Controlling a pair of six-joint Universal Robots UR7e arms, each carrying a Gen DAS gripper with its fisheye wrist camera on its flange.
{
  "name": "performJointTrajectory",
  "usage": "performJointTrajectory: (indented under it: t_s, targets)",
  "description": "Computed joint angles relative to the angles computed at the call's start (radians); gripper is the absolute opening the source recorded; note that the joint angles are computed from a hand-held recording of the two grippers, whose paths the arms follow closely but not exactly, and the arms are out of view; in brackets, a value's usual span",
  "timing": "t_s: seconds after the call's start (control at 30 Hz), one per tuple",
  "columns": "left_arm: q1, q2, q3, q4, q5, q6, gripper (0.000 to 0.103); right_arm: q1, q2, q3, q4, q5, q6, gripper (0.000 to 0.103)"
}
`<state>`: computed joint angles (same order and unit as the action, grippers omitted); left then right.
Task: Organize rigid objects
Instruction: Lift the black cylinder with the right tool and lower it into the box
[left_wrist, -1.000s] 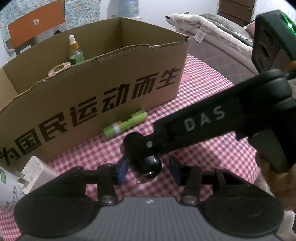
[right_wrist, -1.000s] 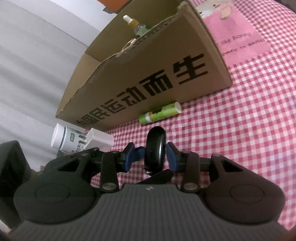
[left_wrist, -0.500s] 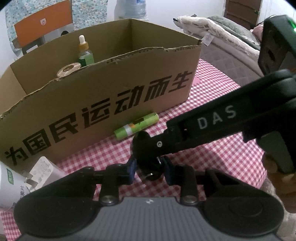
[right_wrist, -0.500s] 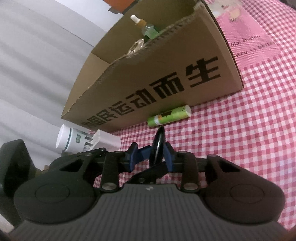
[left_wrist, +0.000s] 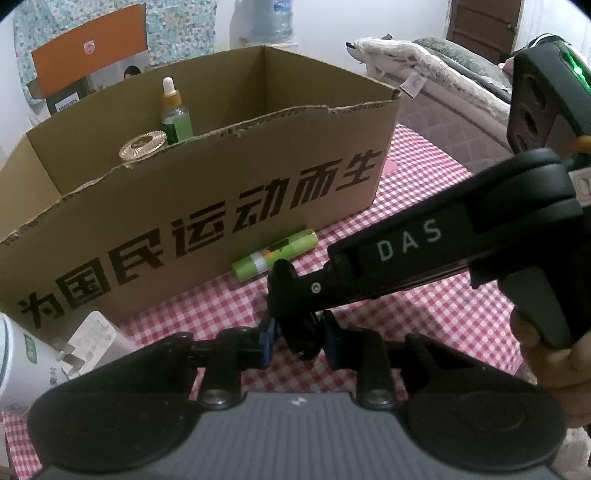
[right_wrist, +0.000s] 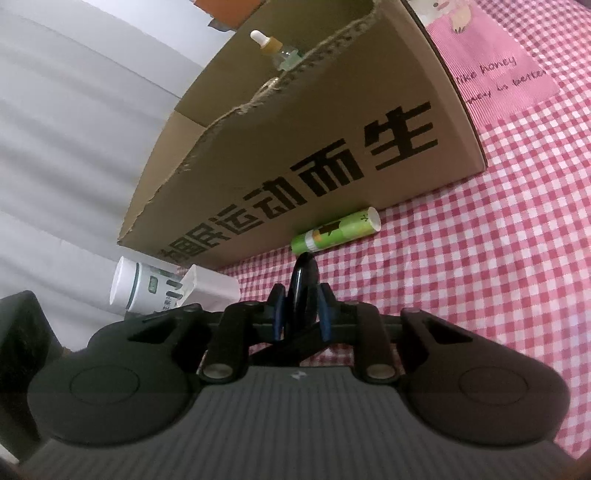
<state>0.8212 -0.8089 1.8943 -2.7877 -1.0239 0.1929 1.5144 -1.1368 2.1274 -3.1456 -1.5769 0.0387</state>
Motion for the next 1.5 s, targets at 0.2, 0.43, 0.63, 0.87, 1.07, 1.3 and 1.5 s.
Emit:
performJointTrajectory:
  t_s: [0.2, 0.43, 0.63, 0.87, 1.07, 1.3, 1.5]
  targets:
    - [-0.023, -0.031, 0.027, -0.025, 0.001, 0.006, 0.027, 0.026, -0.022, 0.019, -0.017, -0.010, -0.010, 0.018]
    - [-0.069, -0.106, 0.067, -0.086, 0.000, 0.013, 0.027, 0.084, -0.079, 0.047, -0.055, -0.014, -0.039, 0.018]
    - [-0.100, -0.134, 0.053, -0.201, 0.023, 0.084, 0.027, 0.170, -0.108, 0.005, -0.079, -0.032, -0.127, 0.018]
    - [-0.062, -0.060, -0.123, -0.119, 0.033, 0.070, 0.027, 0.195, -0.059, -0.187, 0.068, -0.038, -0.209, 0.018]
    - [0.023, 0.055, -0.374, 0.189, 0.004, -0.085, 0.027, 0.171, 0.060, -0.450, 0.378, -0.087, -0.187, 0.018]
    - [0.100, 0.166, -0.571, 0.458, -0.018, -0.212, 0.027, 0.127, 0.195, -0.681, 0.683, -0.137, -0.116, 0.018]
    - [0.116, 0.207, -0.637, 0.565, -0.012, -0.264, 0.027, 0.117, 0.262, -0.791, 0.824, -0.172, -0.103, 0.018]
